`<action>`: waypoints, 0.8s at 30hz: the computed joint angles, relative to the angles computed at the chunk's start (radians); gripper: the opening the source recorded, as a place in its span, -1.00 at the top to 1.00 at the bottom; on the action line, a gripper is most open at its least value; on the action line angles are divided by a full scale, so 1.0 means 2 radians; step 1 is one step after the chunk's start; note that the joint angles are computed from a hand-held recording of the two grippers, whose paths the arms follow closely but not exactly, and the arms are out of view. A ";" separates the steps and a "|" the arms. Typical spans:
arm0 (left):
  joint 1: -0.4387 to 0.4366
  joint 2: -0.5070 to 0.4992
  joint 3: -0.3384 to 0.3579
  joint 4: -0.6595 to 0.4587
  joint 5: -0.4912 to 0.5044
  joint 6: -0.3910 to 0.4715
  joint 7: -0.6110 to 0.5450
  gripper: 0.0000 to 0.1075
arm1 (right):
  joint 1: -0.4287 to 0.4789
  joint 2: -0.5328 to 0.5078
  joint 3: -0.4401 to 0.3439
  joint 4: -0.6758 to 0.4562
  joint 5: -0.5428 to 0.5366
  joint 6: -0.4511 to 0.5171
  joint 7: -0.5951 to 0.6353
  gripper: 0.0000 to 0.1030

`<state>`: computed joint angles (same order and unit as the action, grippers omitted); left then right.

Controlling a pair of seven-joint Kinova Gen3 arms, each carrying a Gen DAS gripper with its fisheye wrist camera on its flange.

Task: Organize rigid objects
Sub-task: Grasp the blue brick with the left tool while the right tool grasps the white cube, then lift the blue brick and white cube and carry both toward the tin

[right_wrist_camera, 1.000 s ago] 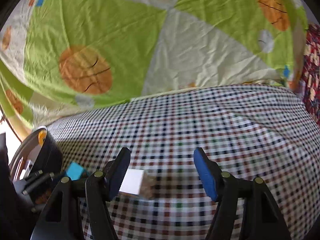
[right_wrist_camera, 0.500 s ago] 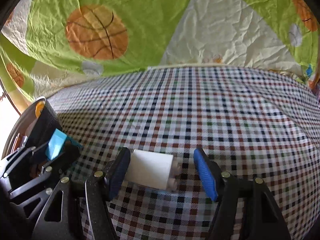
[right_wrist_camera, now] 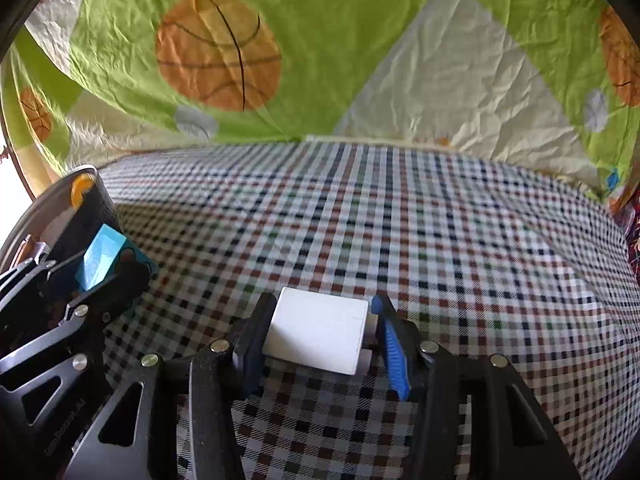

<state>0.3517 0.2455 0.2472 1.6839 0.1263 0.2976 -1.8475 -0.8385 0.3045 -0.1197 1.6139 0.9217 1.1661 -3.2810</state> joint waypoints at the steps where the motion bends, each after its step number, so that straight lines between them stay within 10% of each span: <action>1: -0.004 -0.002 0.003 0.004 0.004 -0.004 -0.003 0.44 | -0.003 -0.002 0.000 0.002 0.005 0.003 -0.005 -0.01; 24: -0.118 -0.030 0.122 0.069 0.101 -0.089 -0.111 0.44 | -0.071 0.001 -0.027 0.035 0.136 0.115 -0.129 -0.01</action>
